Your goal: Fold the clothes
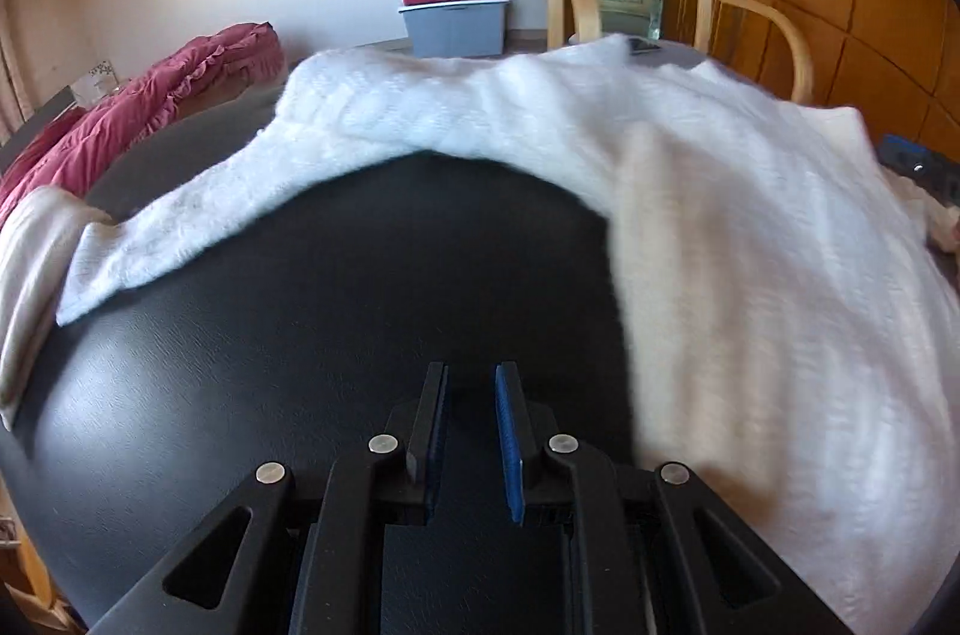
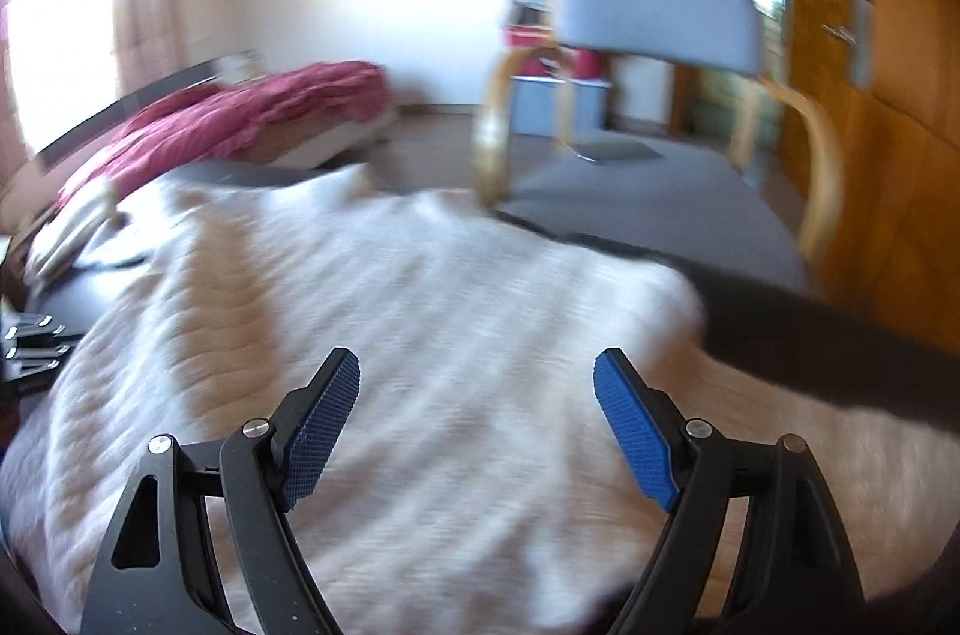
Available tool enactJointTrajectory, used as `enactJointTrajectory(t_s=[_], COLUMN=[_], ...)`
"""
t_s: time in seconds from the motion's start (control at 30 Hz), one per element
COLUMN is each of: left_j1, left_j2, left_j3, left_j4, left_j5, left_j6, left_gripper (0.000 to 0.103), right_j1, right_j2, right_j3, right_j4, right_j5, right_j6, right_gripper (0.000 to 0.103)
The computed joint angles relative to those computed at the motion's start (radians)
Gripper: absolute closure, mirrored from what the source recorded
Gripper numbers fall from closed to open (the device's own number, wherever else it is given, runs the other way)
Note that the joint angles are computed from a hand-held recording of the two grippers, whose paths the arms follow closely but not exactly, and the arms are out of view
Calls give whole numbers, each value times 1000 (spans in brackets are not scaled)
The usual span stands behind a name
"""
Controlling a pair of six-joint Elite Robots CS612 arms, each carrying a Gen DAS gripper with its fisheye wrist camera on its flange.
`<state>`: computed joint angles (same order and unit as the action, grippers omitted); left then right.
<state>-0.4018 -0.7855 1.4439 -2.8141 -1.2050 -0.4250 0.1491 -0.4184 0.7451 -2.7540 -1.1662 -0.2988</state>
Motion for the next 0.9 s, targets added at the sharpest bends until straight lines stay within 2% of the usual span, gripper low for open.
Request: enactJointTrajectory(t_s=[0.1, 0.13, 0.2, 0.37, 0.63, 0.7, 0.8, 0.9], left_j1=[-1, 3, 14, 56, 104, 101, 90, 83], left_j2=[2, 2, 3, 27, 113, 118, 113, 125], left_j3=[-3, -2, 3, -2, -40, -41, -56, -84], left_j4=[-5, -18, -57, -184, -402, -421, -367, -342], left_j5=[-14, -48, -151, -476, -796, -795, -793, -822], left_j6=[-21, -31, -56, -161, -462, -468, -382, -361], left_gripper=[88, 88, 87, 87, 87, 87, 87, 87], right_j1=[21, 25, 25, 22, 24, 24, 26, 26], right_j2=[7, 13, 22, 42, 41, 43, 50, 52], right_j3=[-17, -33, -56, -102, -100, -104, -118, -123], right_j4=[78, 117, 160, 240, 243, 245, 254, 256], right_j5=[-58, -85, -94, -104, -120, -121, -126, -130], right_j6=[-104, -116, -111, -78, -87, -88, -89, -91], right_gripper=[20, 20, 20, 20, 19, 19, 19, 19])
